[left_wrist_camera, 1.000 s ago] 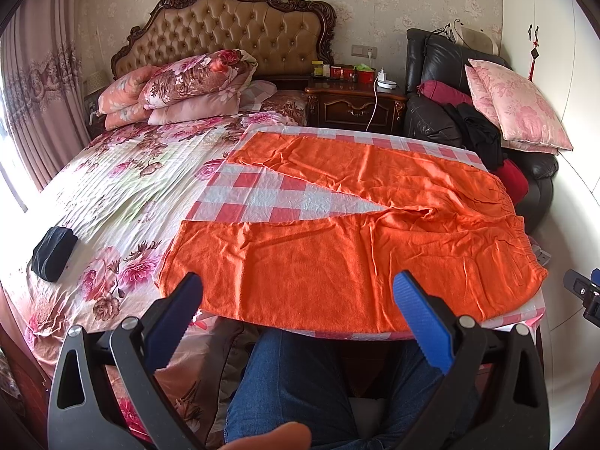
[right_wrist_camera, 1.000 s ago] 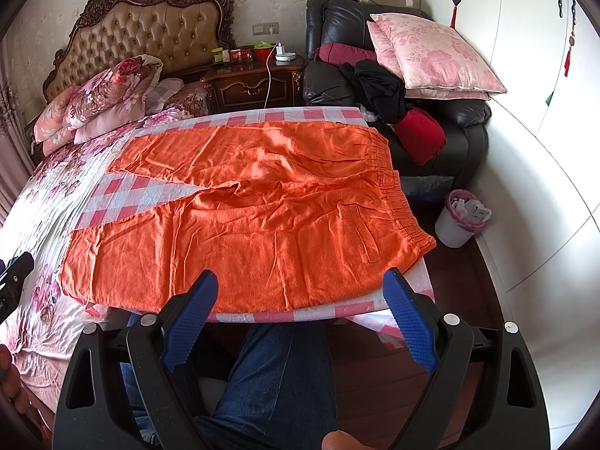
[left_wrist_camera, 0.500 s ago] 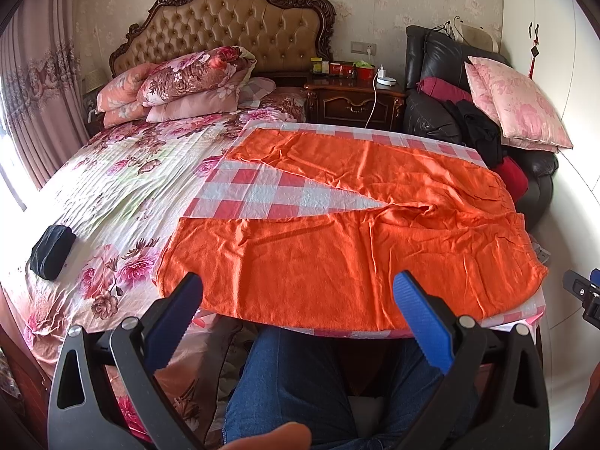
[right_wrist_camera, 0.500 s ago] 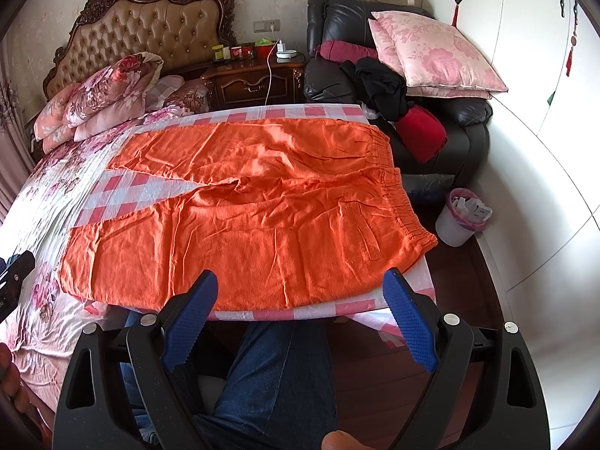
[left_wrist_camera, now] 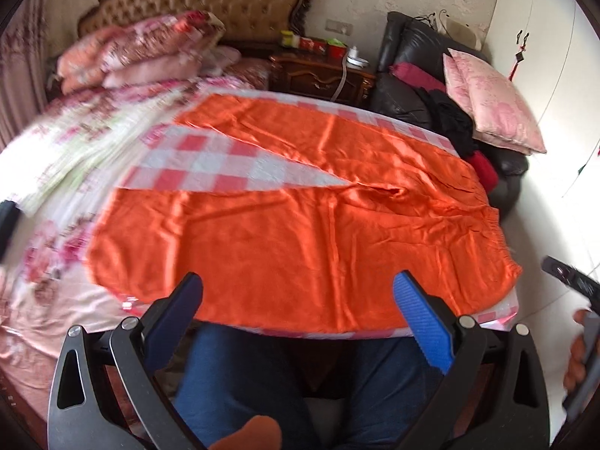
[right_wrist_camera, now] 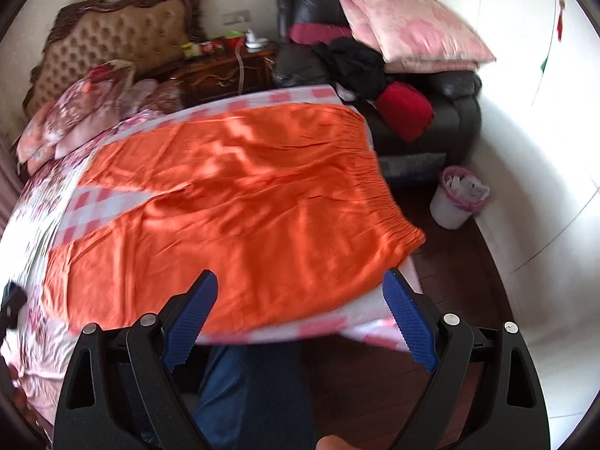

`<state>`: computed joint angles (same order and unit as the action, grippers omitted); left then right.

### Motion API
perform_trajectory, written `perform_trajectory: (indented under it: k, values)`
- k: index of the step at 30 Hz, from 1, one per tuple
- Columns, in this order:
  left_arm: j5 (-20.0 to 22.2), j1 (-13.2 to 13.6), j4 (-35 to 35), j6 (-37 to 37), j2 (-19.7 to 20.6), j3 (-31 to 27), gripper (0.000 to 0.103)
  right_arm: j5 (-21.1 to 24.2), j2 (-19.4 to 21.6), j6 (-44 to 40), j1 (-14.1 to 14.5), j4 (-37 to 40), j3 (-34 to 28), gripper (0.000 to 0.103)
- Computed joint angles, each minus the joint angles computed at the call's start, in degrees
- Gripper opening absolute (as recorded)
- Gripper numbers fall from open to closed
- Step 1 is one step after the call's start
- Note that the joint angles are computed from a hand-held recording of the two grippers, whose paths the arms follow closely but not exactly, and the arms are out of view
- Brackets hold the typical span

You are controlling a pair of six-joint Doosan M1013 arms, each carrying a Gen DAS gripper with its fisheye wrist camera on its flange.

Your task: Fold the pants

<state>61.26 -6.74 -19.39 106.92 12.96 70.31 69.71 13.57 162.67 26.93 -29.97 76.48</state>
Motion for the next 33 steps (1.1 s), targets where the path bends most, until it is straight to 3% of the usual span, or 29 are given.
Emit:
perform_trajectory:
  k: [4, 8, 13, 17, 19, 23, 27, 28, 29, 31, 33]
  values:
    - [3.55, -0.19, -3.03, 0.23, 3.73, -2.07, 0.101, -3.13, 1.24, -8.88, -8.22, 8.32, 0.02, 0.086]
    - [9.67, 0.05, -7.11, 1.97, 7.52, -4.75, 0.101, -0.68, 6.13, -18.45, -14.56, 11.29, -6.24, 0.087]
    - [11.16, 0.45, -8.55, 3.05, 8.94, -5.38, 0.101, 5.87, 15.35, -34.20, -18.90, 12.59, -19.34, 0.087]
    - [13.04, 1.90, -9.43, 0.94, 10.00, -6.60, 0.100, 9.55, 21.98, -41.20, -20.86, 13.55, -28.93, 0.087]
    - [14.53, 2.94, -10.15, -0.22, 10.83, -7.59, 0.091, 12.04, 25.57, -44.55, -21.58, 13.78, -33.93, 0.087]
    - [15.76, 4.29, -11.49, -1.13, 11.75, -9.22, 0.087, 15.68, 30.93, -48.65, -22.66, 14.94, -41.55, 0.084]
    - [16.20, 4.75, -11.39, -1.16, 13.42, -12.72, 0.082, 19.10, 34.91, -52.13, -23.08, 16.50, -47.64, 0.059]
    - [16.53, 4.86, -11.78, -1.26, 13.92, -13.60, 0.080, 19.67, 35.43, -53.17, -23.09, 17.16, -48.44, 0.043]
    - [17.29, 5.01, -12.64, -1.61, 14.83, -15.12, 0.079, 20.19, 35.76, -53.65, -22.76, 16.00, -48.90, 0.035]
    - [18.55, 5.14, -14.37, -2.15, 17.29, -19.27, 0.074, 18.64, 34.74, -54.16, -22.29, 13.99, -47.22, 0.000]
    - [19.59, 4.89, -15.51, -3.15, 20.55, -24.82, 0.073, 14.38, 32.16, -52.69, -21.72, 12.48, -43.56, 0.000]
